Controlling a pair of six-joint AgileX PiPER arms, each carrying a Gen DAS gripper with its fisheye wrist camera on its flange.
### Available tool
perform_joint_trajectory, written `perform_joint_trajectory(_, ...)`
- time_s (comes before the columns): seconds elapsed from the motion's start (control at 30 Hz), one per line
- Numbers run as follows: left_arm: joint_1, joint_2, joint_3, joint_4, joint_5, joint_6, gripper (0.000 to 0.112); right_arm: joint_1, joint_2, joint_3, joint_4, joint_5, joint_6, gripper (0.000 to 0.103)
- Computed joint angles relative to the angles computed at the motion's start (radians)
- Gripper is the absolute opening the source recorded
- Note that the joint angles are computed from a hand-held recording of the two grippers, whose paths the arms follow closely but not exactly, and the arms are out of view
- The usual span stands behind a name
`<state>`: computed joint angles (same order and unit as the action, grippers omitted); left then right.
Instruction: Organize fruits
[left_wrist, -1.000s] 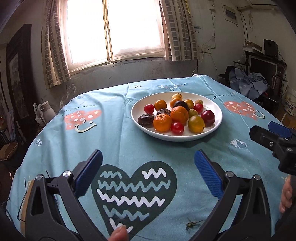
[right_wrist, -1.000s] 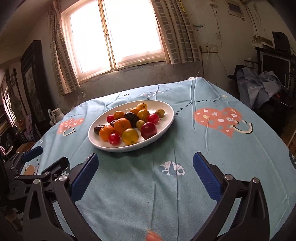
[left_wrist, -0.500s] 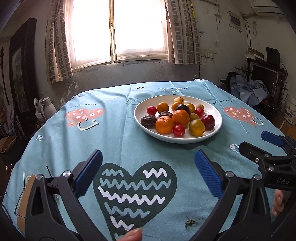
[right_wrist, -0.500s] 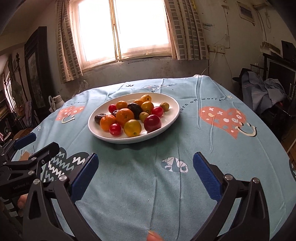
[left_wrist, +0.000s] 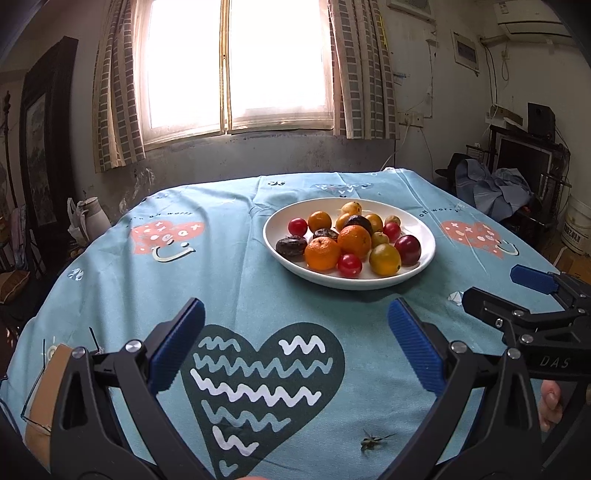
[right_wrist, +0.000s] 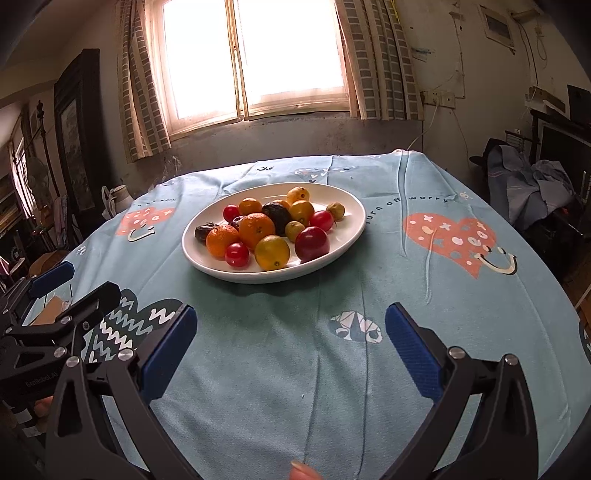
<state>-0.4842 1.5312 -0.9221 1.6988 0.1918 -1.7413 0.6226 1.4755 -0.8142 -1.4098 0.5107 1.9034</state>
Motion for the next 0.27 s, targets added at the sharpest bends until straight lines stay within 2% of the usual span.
perform_joint_trajectory(0.07, 0.002, 0.002, -0.006, -0.029, -0.007, 0.035, 0.101, -0.001, 0.0, 0.0, -0.004, -0.002, 0.003, 0.102)
perform_joint_trajectory(0.13, 0.011, 0.007, -0.023, -0.169, -0.024, 0.171, 0.101, 0.0, 0.001, 0.002, -0.01, -0.002, 0.008, 0.102)
perform_joint_trajectory(0.27, 0.012, 0.014, -0.03, -0.208, -0.002, 0.2, 0.101, 0.0, 0.0, 0.002, -0.011, -0.002, 0.009, 0.102)
